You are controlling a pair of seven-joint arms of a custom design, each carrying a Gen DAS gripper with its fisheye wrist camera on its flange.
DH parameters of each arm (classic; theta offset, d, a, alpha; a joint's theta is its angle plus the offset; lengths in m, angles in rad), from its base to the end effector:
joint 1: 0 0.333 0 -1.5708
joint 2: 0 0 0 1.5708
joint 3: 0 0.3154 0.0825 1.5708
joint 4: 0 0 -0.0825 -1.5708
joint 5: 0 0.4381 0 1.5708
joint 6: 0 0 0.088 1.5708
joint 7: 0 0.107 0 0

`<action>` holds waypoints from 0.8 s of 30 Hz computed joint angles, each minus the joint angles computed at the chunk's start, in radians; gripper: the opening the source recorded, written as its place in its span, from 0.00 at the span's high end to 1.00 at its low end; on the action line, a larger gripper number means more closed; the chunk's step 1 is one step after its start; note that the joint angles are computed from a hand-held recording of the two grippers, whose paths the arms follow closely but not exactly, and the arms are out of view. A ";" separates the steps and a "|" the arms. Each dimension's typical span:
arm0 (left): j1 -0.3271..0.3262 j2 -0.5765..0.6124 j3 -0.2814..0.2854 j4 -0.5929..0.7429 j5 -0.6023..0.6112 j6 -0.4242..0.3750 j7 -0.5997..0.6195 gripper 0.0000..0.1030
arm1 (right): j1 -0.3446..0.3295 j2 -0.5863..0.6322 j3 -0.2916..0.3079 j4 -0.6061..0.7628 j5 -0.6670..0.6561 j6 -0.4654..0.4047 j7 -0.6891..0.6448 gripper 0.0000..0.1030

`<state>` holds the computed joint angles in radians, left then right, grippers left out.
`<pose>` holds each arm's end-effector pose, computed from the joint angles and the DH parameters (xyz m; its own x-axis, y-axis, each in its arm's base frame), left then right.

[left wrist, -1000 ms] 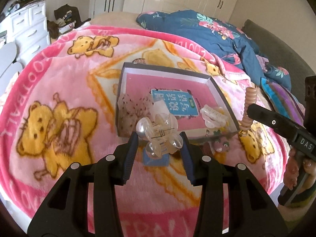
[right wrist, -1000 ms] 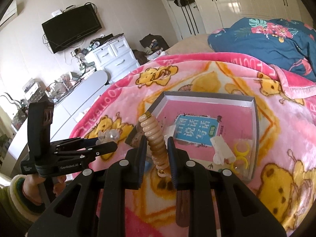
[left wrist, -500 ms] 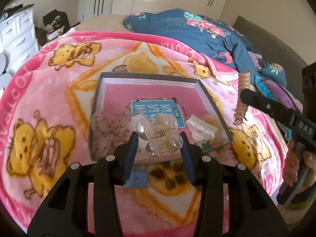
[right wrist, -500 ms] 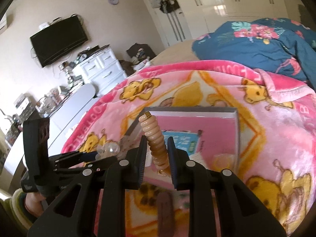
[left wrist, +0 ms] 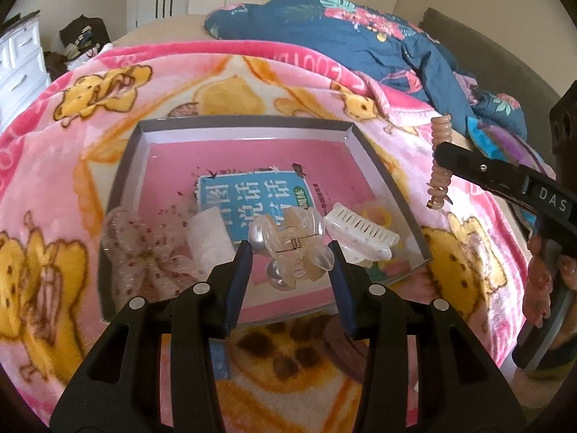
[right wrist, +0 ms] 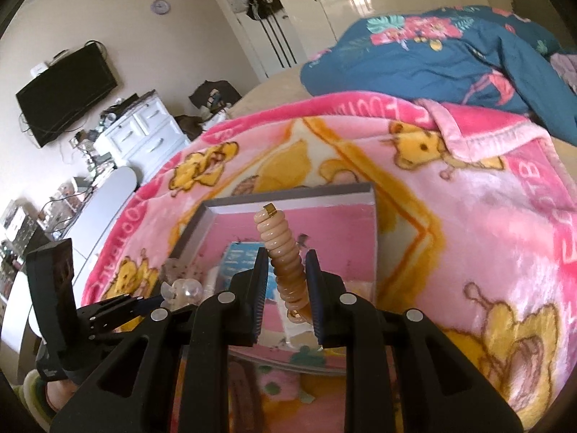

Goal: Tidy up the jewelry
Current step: 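Carry the pearl clip with the left and the coiled tie with the right over the grey box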

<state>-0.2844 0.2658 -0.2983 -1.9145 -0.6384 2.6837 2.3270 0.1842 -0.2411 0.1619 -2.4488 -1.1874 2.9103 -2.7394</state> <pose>0.5951 -0.3568 0.3823 -0.7482 -0.6346 0.1937 -0.6019 0.5264 -0.6005 0.4699 0.2302 0.4054 -0.3176 -0.8563 -0.4073 -0.5576 0.5161 -0.6502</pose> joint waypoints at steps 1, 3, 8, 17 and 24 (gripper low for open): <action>-0.008 0.010 0.004 0.006 0.016 0.001 -0.011 0.67 | -0.001 0.006 -0.002 -0.001 0.003 0.002 -0.001 0.80; -0.019 0.026 0.009 0.016 0.043 0.008 -0.029 0.67 | 0.002 0.019 -0.007 -0.004 0.020 -0.004 -0.013 0.80; -0.026 0.054 0.012 0.035 0.079 0.004 -0.051 0.67 | 0.008 0.055 -0.021 -0.003 0.048 -0.002 -0.030 0.80; -0.036 0.092 0.017 0.064 0.131 -0.008 -0.093 0.66 | 0.019 0.105 -0.046 0.000 0.097 0.013 -0.063 0.80; -0.036 0.101 0.017 0.070 0.148 -0.016 -0.108 0.66 | 0.027 0.133 -0.059 0.006 0.154 0.028 -0.112 0.81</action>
